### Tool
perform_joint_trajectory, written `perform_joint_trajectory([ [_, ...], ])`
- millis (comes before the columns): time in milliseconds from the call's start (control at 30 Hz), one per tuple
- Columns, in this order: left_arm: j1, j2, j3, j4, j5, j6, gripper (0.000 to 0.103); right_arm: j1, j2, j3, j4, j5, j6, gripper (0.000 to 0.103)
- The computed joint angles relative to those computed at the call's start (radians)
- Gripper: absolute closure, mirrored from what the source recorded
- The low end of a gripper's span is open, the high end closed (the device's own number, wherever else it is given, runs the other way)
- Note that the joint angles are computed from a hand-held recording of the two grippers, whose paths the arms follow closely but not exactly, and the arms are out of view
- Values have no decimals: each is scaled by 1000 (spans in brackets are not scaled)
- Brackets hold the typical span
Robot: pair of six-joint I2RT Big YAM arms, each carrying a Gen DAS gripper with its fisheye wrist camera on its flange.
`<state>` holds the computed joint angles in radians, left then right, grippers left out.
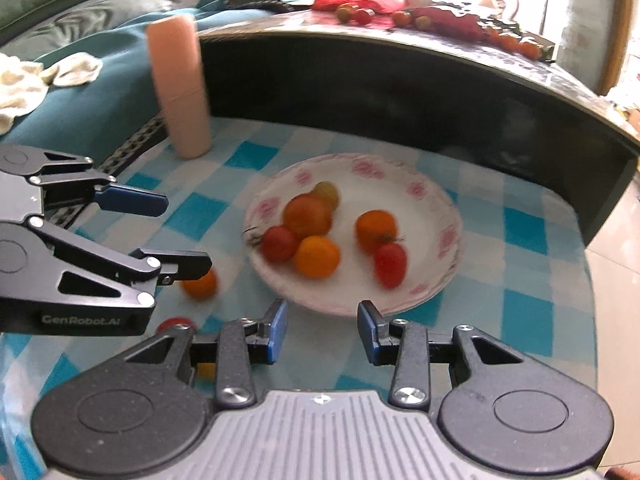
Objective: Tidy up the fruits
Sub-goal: 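Move both open tools back toward the loose fruits on the cloth, then grasp a red tomato with the left tool while the right tool grasps a brown kiwi fruit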
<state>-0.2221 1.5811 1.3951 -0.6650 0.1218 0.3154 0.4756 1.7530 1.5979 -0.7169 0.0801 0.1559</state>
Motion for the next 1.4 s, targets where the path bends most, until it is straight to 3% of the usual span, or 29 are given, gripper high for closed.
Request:
perform_joint_trajectory([
  [567,19,-20,-58,-42,56,88,36,26,117,115,-114,-98,9,51],
  [767,11,-12,-62,-26,60,110,36,27,122,121,-132,-102,-1,62],
  [1133,2,23,-56,29,96,137,46,14,81,77,-125,-84,-6,62],
  [1200,1,35,-41,-11,94,150,56,9,77,72,-129,-87,-2,62],
  [1400,6,44,-40,-47,109,164,56,-2,60,54,-131,-102,-3,62],
])
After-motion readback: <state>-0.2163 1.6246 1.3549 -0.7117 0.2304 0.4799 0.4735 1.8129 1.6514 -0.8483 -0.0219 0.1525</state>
